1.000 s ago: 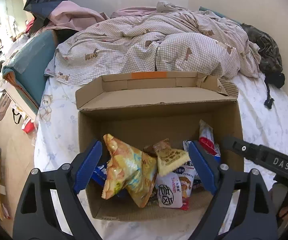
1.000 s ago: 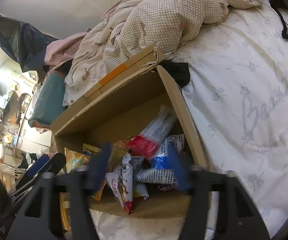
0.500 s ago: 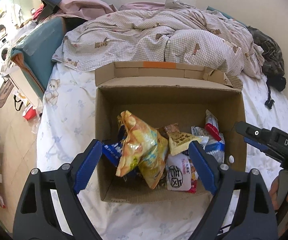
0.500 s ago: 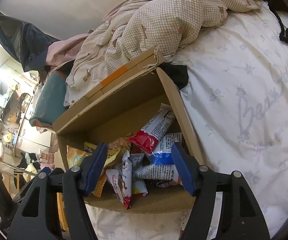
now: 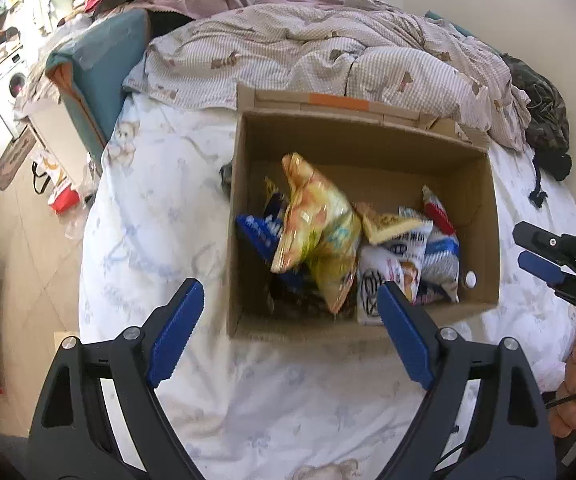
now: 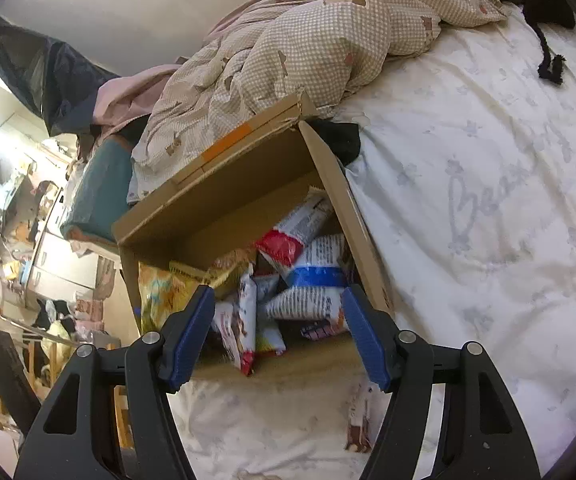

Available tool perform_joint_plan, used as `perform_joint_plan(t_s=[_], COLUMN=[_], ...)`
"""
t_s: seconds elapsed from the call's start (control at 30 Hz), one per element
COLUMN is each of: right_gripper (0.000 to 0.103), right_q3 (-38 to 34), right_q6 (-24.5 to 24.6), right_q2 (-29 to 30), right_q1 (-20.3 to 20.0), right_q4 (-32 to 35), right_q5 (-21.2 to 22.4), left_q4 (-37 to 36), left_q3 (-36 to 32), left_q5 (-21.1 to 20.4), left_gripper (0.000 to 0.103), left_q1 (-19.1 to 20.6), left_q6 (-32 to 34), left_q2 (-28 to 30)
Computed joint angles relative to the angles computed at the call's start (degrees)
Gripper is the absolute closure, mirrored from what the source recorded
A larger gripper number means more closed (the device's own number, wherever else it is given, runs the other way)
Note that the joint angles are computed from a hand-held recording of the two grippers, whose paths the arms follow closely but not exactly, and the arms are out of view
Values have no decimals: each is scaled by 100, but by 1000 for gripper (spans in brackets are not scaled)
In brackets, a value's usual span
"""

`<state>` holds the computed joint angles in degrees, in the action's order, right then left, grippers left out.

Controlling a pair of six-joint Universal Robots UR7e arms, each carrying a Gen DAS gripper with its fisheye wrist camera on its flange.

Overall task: Organize snacks
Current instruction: 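Grasp the white stick snack with right tool while left tool grasps the brown chocolate bar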

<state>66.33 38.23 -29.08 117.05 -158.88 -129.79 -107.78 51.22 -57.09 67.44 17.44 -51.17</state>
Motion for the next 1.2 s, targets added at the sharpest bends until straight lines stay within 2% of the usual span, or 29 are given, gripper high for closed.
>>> perform_joint_plan(t_s=[0.13, 0.27, 0.47, 0.57, 0.6, 0.7, 0.73, 0.8, 0.83, 0.87, 0.97, 1.03, 1.13, 1.2], right_gripper=[33, 33, 33, 41, 48, 69, 74, 76, 82, 83, 85, 85, 85, 85], right_q3=[324, 608, 839, 804, 740, 268, 109, -222, -321, -393, -580, -845, -934, -1025], right_q6=[349, 947, 1851, 2155, 2230, 2304, 2305, 2247, 2219, 2172, 2160, 2205, 2179, 1808], right_q2=[-144, -304, -421, -372, -334, -93, -9, 187, 250, 298, 383, 494, 558, 650], right_q1=[50, 78, -58, -113, -127, -163, -174, -220, -234, -243, -193, -200, -280, -247], right_q4=[97, 680, 1959, 2479, 2681, 3659, 3935, 4469, 4605, 4668, 4671, 4973, 4927, 4677], right_q5=[-28, -84, 460, 697, 739, 738, 740, 839, 859, 854, 288, 24, 131, 139], left_q4=[98, 244, 572, 584, 582, 603, 616, 625, 638, 661, 756, 764, 745, 803], left_q3=[221, 445, 543, 560, 556, 533, 515, 484, 454, 418, 327, 314, 288, 194], left_q5=[-28, 5, 19, -15, -34, -114, -128, -152, -165, -177, -229, -230, -167, -179], left_gripper=[17, 17, 17, 17, 17, 17, 17, 17, 17, 17, 17, 17, 17, 17], left_q1=[43, 97, 151, 143, 141, 141, 143, 148, 153, 158, 185, 199, 217, 243], left_q6=[-137, -343, -558, -556, -565, -597, -592, -599, -618, -640, -710, -703, -706, -796], left_q2=[-168, -306, -345, -360, -361, -371, -370, -374, -365, -352, -331, -337, -332, -290])
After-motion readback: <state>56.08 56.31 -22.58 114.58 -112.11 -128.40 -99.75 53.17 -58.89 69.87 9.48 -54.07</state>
